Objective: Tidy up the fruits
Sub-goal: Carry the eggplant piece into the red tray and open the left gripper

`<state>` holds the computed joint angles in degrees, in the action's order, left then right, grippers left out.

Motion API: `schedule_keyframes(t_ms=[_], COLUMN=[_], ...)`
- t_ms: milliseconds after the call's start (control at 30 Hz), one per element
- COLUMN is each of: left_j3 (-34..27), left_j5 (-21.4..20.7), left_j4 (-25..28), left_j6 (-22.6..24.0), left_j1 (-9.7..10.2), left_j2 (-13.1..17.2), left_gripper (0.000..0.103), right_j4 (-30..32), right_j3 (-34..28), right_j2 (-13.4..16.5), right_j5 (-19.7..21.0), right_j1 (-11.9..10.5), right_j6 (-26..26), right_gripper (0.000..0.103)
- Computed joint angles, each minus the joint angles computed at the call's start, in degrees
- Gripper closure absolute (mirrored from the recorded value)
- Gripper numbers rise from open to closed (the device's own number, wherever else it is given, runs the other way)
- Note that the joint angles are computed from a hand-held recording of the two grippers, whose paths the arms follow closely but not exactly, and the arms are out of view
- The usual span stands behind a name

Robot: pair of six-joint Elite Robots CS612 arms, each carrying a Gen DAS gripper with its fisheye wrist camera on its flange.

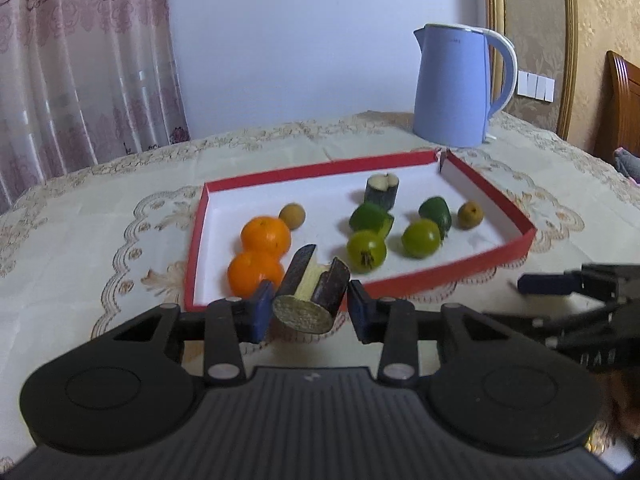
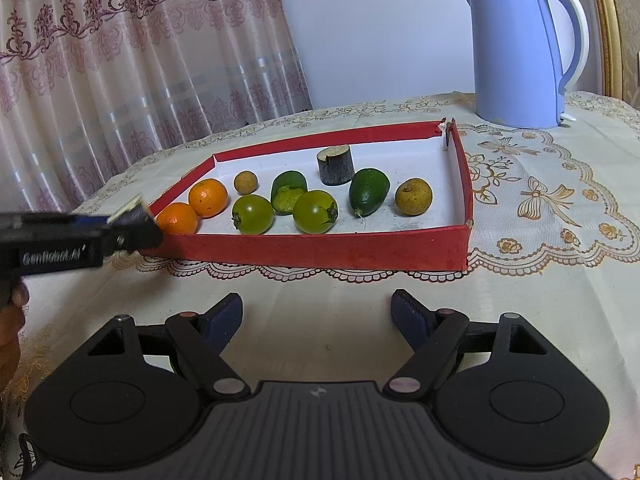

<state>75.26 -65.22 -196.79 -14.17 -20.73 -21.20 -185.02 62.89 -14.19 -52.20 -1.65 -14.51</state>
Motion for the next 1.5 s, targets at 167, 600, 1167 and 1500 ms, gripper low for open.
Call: schedule_keyframes(t_ms=[167,600,1167,1500], left_j3=[-4.28,-15.10,-22.87,-21.68], left_j5=[1.59,2.50,5.58,6.29], left_j4=[3.67,12.75,16.82,14.69], left_j6=[-0.68,-1.80,-0.14,-1.08], left_j1=[0.23,1.30,0.74,0.69], left_j2=[1.46,6.06,9.78,9.37], left_gripper=[0.067,0.067,0.064,0.033], right_j4=[0.01,0.12,-0.12,-0.10], right_j3=[-0.02,-0.13,0.24,0.22], right_j2=[0.01,0.06,-0.12,-0.10], right_j5=[0.00,0.21,-0.06,-0.05], right_j1=[0.00,-0.03,0.10,0.11], right_j6=[0.00,0.13,-0.12,-0.13], right_gripper=[0.021,0.021,0.020,0.020])
